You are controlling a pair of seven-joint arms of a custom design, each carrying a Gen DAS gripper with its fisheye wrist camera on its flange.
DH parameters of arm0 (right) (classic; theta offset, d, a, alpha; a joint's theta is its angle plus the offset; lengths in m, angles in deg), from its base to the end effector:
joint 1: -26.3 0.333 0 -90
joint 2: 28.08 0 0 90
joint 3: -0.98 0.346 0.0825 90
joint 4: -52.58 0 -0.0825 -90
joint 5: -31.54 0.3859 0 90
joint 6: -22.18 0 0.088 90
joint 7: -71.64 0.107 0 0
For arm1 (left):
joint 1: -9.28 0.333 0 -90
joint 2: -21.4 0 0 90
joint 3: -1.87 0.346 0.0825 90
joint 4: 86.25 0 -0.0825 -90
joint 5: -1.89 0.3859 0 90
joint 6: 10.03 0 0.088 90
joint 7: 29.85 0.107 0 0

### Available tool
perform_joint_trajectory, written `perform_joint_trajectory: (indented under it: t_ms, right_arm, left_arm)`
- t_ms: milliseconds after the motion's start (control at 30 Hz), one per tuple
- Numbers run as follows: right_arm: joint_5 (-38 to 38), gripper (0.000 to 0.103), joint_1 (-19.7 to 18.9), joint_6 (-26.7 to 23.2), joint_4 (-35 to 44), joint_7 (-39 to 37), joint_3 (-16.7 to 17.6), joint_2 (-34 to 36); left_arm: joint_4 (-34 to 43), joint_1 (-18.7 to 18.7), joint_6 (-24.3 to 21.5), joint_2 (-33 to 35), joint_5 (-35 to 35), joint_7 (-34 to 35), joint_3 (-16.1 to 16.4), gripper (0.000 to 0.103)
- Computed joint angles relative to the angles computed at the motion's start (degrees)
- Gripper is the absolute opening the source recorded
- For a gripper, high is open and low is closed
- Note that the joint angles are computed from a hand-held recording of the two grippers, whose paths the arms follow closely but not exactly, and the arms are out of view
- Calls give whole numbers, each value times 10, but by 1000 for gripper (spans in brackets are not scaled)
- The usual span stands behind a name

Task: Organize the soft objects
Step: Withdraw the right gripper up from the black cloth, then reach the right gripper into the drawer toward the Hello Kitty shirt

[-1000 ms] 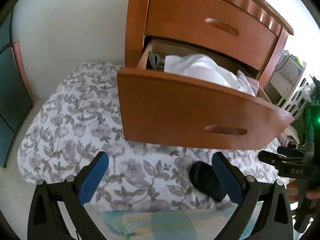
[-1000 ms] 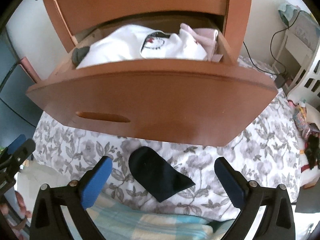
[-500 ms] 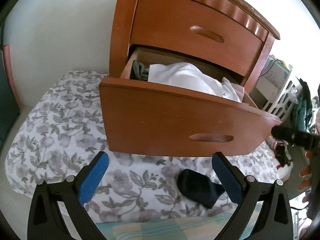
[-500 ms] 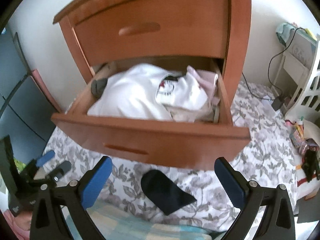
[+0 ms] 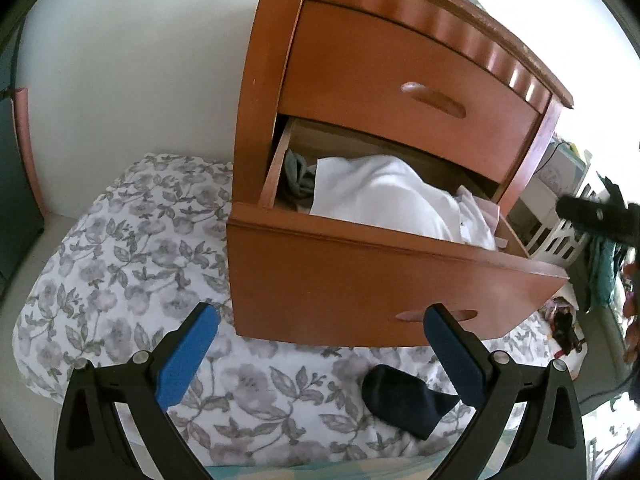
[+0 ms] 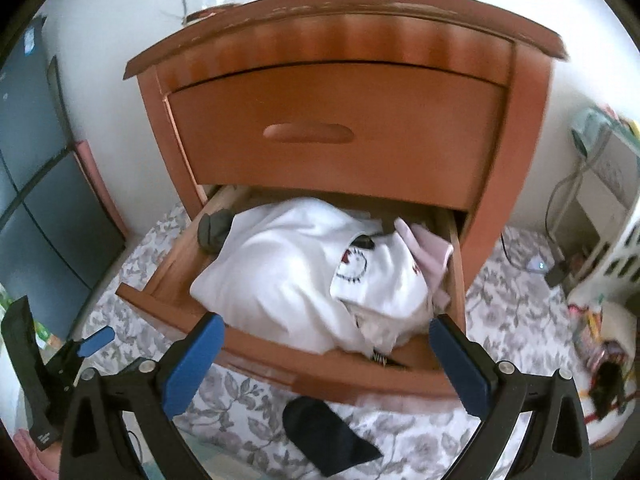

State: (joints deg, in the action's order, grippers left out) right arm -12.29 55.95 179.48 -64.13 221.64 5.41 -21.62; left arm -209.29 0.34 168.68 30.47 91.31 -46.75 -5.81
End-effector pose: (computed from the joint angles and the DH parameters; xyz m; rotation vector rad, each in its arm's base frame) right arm 0.4954 0.3667 0.4774 -1.9101 1.6107 -0.6030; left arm 0.5119 -0.2398 0.3943 -1.8470 1.7816 -1.0067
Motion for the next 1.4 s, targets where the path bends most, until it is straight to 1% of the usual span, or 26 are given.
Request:
perform_joint_trajectory:
  t_ms: [133, 200, 233, 267, 333, 433, 467, 500, 533, 600, 667, 700, 767, 867, 967, 1133, 1233, 1267, 1333, 1400]
  right_arm:
    - [70, 103, -2, -11, 47, -90, 5, 42]
    - [113, 103, 0, -12, 63, -133, 5, 60]
    - [151, 103, -4, -15, 76, -170, 10, 73]
    - [171, 103, -3, -18, 84, -190, 10, 81]
    - [200, 103, 1, -30, 102, -220, 6, 98]
    - [213, 103, 16, -44, 116, -228, -19, 110]
    - [210, 101, 20, -50, 121, -225, -29, 114]
    - [205, 95, 25, -56, 125, -220, -38, 116]
    - [199, 92, 28, -68, 132, -216, -46, 120]
    - [204, 84, 24, -82, 142, -221, -50, 127]
    - [216, 78, 17, -100, 153, -234, -50, 137]
    - [223, 74, 14, -116, 163, -242, -50, 144]
    - [237, 71, 9, -137, 178, -255, -50, 155]
    - [245, 71, 7, -170, 201, -264, -55, 174]
    - [265, 71, 0, -200, 221, -282, -53, 191]
    - [303, 71, -14, -233, 246, -321, -47, 210]
    - [324, 69, -19, -253, 270, -341, -45, 226]
    - [328, 69, -19, -258, 276, -346, -45, 231]
    - [335, 66, -21, -266, 289, -360, -46, 239]
    - [345, 57, -24, -269, 296, -369, -47, 244]
  left_arm:
    - [0, -1, -5, 6, -22, 30, 0, 102]
    - [2, -3, -1, 11, -33, 46, 3, 102]
    - [3, -5, 2, 14, -31, 48, 5, 102]
    - [6, -6, 5, 16, -26, 47, 8, 102]
    - [12, -8, 10, 21, -8, 35, 11, 102]
    - [21, -5, 17, 28, 23, 12, 10, 102]
    - [25, -2, 20, 31, 33, 3, 8, 102]
    - [28, 1, 23, 35, 43, -6, 6, 102]
    - [30, 5, 26, 38, 47, -9, 3, 102]
    - [37, 13, 31, 45, 58, -20, -3, 102]
    - [43, 20, 35, 52, 71, -31, -10, 102]
    - [45, 24, 36, 55, 75, -34, -14, 102]
    - [47, 30, 38, 60, 74, -31, -21, 102]
    - [45, 29, 42, 68, 36, 8, -20, 102]
    - [41, 18, 48, 73, -6, 52, -7, 102]
    - [40, -7, 58, 79, -31, 75, 22, 102]
    - [33, -14, 61, 83, -79, 121, 29, 102]
    - [29, -12, 61, 85, -105, 147, 24, 102]
    - [24, -14, 63, 86, -132, 174, 26, 102]
    - [22, -23, 66, 87, -148, 189, 34, 102]
